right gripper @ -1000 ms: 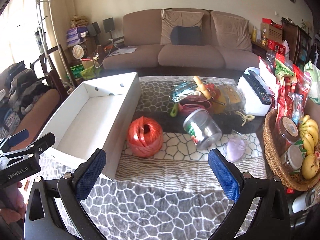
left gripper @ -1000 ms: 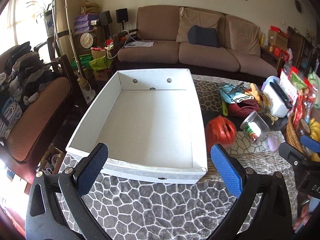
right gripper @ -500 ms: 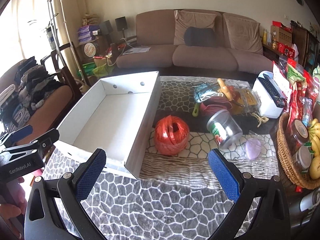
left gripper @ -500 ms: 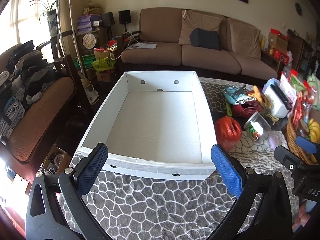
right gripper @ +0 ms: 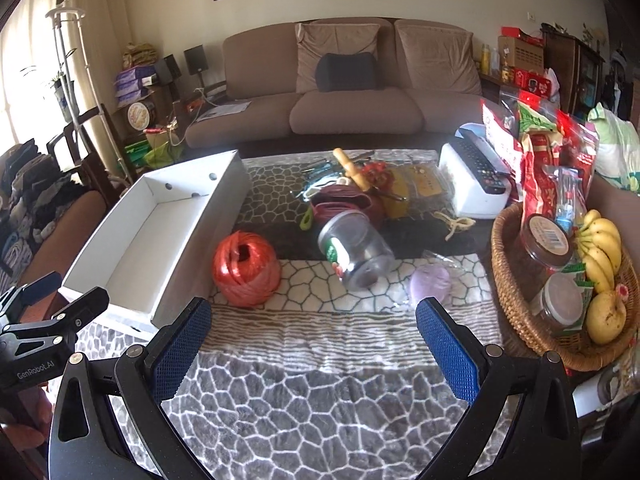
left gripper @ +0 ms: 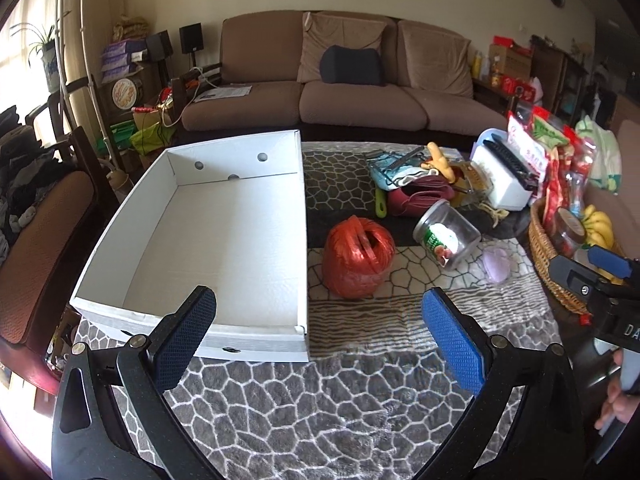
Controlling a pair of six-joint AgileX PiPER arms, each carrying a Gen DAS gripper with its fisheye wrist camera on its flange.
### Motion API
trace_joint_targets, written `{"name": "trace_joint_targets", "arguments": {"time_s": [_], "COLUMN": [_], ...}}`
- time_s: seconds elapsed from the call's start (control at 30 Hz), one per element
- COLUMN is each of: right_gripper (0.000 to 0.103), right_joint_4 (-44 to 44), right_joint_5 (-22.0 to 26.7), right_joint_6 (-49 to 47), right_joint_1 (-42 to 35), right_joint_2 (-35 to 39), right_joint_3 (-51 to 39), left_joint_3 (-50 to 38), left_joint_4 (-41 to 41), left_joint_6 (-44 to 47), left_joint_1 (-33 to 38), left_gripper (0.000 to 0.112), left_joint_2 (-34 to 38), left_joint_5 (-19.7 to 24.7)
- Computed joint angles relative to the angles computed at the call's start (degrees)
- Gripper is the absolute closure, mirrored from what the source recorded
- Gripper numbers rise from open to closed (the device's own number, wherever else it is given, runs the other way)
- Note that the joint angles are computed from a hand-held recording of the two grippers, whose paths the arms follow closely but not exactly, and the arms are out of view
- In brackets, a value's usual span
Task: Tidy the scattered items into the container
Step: 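Move both tools toward the clear jar of dried plums on the table, then grasp the clear plum jar with the right tool and lift it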
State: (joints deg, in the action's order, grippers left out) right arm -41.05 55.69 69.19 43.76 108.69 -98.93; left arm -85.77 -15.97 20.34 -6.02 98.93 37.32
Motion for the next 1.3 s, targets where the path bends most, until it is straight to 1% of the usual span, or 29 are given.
{"name": "trace_joint_targets", "arguments": {"time_s": [0.13, 0.27, 0.37, 0.47, 0.53, 0.63, 0.73, 0.8, 0.93, 1.0, 1.07, 1.13, 1.17, 1.23, 1.3], "right_gripper": [0.0, 0.0, 0.0, 0.0, 0.0, 0.0, 0.0, 0.0, 0.0, 0.0, 0.0, 0.0, 0.0, 0.0, 0.0], "right_joint_4": [-1.0, -2.3, -3.4, -3.4, -2.8, 0.3, 5.9, 11.7, 23.3, 31.5, 38.9, 44.6, 47.5, 50.7, 57.2], "right_joint_5": [-3.0, -7.1, -10.5, -14.0, -16.7, -22.0, -25.0, -26.0, -28.2, -28.8, -29.0, -28.2, -27.7, -26.5, -27.3], "right_joint_6": [1.6, 3.6, 4.9, 5.0, 4.4, 1.3, -5.0, -11.2, -22.4, -29.5, -35.9, -41.1, -43.6, -45.4, -48.7], "right_joint_1": [-2.7, -5.7, -7.6, -10.0, -11.8, -14.9, -17.6, -19.5, -23.4, -25.4, -26.9, -28.1, -28.5, -28.9, -29.6], "right_joint_2": [-4.3, -7.2, -8.2, -7.8, -6.8, -4.6, -0.6, 2.8, 8.7, 11.4, 14.0, 16.7, 17.9, 20.3, 21.8], "right_joint_3": [8.3, 15.7, 19.5, 21.9, 22.4, 21.8, 17.7, 13.5, 6.6, 3.3, 0.3, -3.1, -4.6, -7.4, -8.3], "left_joint_3": [-0.1, -0.6, -1.1, -2.3, -4.5, -8.5, -13.9, -18.0, -25.0, -28.5, -30.8, -29.8, -28.5, -24.9, -23.9], "left_joint_4": [0.5, 3.8, 3.3, 3.0, 2.1, 1.9, 3.3, 3.4, -0.2, -3.4, -4.9, -6.0, -6.8, -8.6, -8.2], "left_joint_6": [-1.6, -4.8, -4.1, -3.9, -3.6, -4.5, -6.5, -7.0, -5.2, -3.4, -2.0, -0.1, 1.2, 4.8, 6.0], "left_joint_1": [-3.6, -7.2, -8.9, -10.5, -11.0, -11.3, -11.6, -11.6, -11.5, -11.1, -11.0, -10.8, -10.7, -10.7, -11.1], "left_gripper": [0.009, 0.009, 0.009, 0.009, 0.009, 0.009, 0.009, 0.009, 0.009, 0.009, 0.009, 0.009, 0.009, 0.009, 0.009], "left_joint_2": [1.5, 4.0, 6.5, 9.2, 11.7, 15.7, 20.3, 23.5, 28.3, 30.5, 32.0, 32.1, 31.7, 30.3, 30.0], "left_joint_5": [-1.7, -4.4, -5.5, -6.1, -5.2, -4.1, -2.8, -1.2, 2.1, 4.4, 5.6, 4.6, 3.4, 0.0, -1.2]}}
